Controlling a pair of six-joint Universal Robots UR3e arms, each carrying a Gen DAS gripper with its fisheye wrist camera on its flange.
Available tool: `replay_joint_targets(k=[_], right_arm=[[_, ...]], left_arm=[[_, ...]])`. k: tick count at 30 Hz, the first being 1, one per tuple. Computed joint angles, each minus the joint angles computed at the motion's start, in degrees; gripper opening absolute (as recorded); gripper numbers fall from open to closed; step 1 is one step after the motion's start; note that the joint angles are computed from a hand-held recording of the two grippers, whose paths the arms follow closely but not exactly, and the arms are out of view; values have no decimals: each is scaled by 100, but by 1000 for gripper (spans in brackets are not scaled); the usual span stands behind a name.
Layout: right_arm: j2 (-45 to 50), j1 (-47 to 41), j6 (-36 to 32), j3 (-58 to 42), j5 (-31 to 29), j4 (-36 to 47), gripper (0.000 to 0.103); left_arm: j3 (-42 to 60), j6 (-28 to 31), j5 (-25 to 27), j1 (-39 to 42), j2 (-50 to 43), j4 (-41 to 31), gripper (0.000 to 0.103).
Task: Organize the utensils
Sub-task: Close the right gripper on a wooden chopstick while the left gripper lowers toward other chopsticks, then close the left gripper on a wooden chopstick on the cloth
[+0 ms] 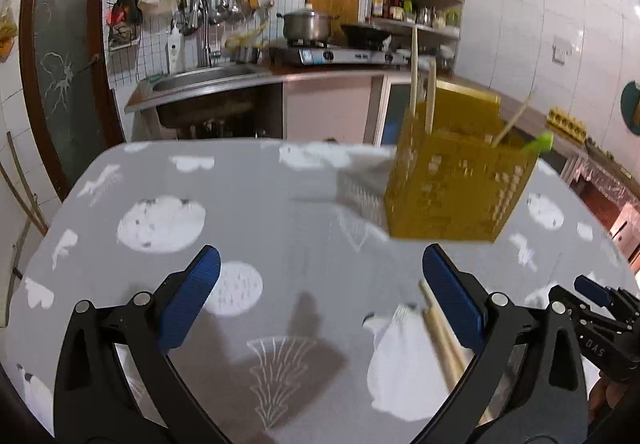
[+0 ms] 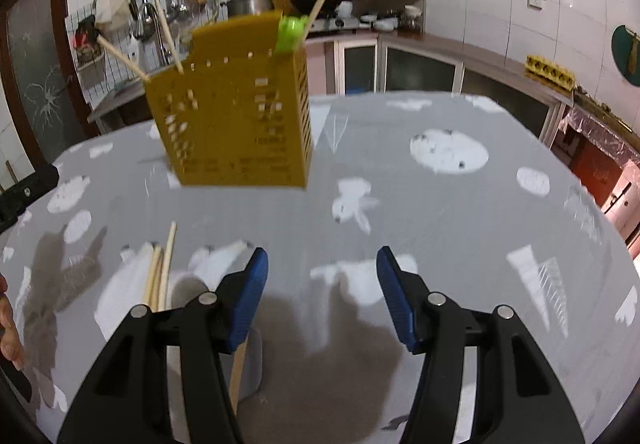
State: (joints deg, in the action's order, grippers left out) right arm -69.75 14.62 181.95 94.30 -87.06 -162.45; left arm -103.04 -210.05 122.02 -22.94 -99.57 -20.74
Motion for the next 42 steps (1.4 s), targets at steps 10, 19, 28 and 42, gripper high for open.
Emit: replay_joint_targets(k=[10, 19, 28, 42], right_arm=[[228, 401, 106, -359, -303, 389, 56], [635, 532, 139, -969, -277, 1070, 18], [571, 209, 208, -903, 302, 1042, 7], [324, -229, 24, -503, 342, 738, 7]], left_arm=[[-282, -177, -27, -59, -157, 18, 98], [174, -328, -47, -262, -545, -334, 98], [1025, -506, -87, -544, -1129, -815, 98], [1863, -585, -625, -708, -1814, -1328, 70]])
